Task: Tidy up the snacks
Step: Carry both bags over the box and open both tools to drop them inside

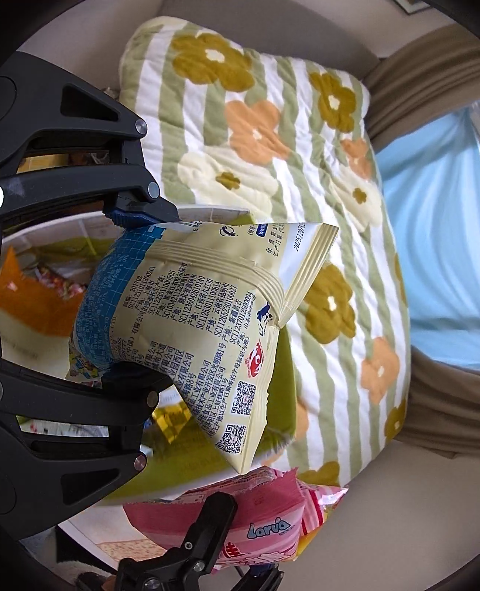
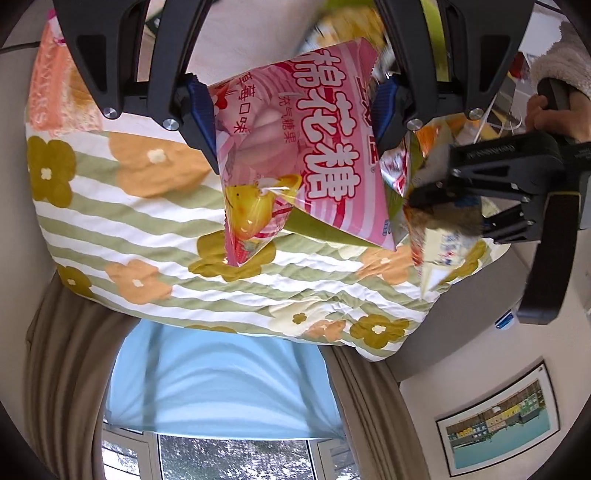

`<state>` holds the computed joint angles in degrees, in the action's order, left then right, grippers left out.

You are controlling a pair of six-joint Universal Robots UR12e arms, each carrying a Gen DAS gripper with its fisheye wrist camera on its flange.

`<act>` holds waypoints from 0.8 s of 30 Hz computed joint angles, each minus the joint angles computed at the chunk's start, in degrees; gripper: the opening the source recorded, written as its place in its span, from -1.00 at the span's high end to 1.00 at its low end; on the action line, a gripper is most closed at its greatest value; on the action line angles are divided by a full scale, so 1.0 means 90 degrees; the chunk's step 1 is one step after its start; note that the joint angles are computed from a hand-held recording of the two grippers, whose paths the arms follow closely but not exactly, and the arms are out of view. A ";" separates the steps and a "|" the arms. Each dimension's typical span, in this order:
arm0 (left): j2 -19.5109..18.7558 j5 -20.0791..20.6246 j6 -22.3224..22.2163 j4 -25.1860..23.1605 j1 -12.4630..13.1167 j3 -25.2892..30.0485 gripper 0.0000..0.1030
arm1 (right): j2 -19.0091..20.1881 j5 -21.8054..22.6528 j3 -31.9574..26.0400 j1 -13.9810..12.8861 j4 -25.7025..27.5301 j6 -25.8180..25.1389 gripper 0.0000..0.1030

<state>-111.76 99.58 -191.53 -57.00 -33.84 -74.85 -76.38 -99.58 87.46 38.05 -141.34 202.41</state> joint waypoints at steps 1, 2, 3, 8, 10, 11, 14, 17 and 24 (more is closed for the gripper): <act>-0.0044 -0.0073 0.0069 -0.0048 0.0042 0.0033 -0.01 | 0.0096 -0.0029 -0.0101 0.0015 0.0054 0.0086 -0.27; -0.0093 -0.0164 0.0148 -0.0092 0.0084 0.0067 -0.01 | 0.0165 -0.0053 -0.0171 0.0026 0.0087 0.0165 -0.27; -0.0125 -0.0234 0.0192 -0.0121 0.0106 0.0083 -0.01 | 0.0225 -0.0065 -0.0229 0.0031 0.0138 0.0256 -0.27; -0.0192 -0.0670 0.0515 -0.0060 0.0186 0.0030 -0.15 | 0.0372 -0.0045 -0.0419 0.0042 0.0458 0.0599 -0.27; -0.0203 -0.0503 0.0578 -0.0113 0.0161 0.0011 -0.71 | 0.0425 -0.0052 -0.0506 0.0029 0.0542 0.0601 -0.27; -0.0188 -0.0444 0.0564 -0.0106 0.0162 -0.0027 -1.00 | 0.0448 -0.0034 -0.0539 0.0012 0.0561 0.0588 -0.27; -0.0069 -0.0544 0.0375 -0.0007 0.0195 -0.0182 -1.00 | 0.0467 0.0043 -0.0551 -0.0016 0.0510 0.0578 -0.27; 0.0088 -0.0506 0.0123 0.0087 0.0194 -0.0359 -1.00 | 0.0483 0.0099 -0.0569 -0.0041 0.0482 0.0553 -0.27; 0.0429 -0.0456 -0.0536 0.0318 0.0186 -0.0824 -1.00 | 0.0491 0.0472 -0.0527 -0.0075 0.0423 0.0494 -0.28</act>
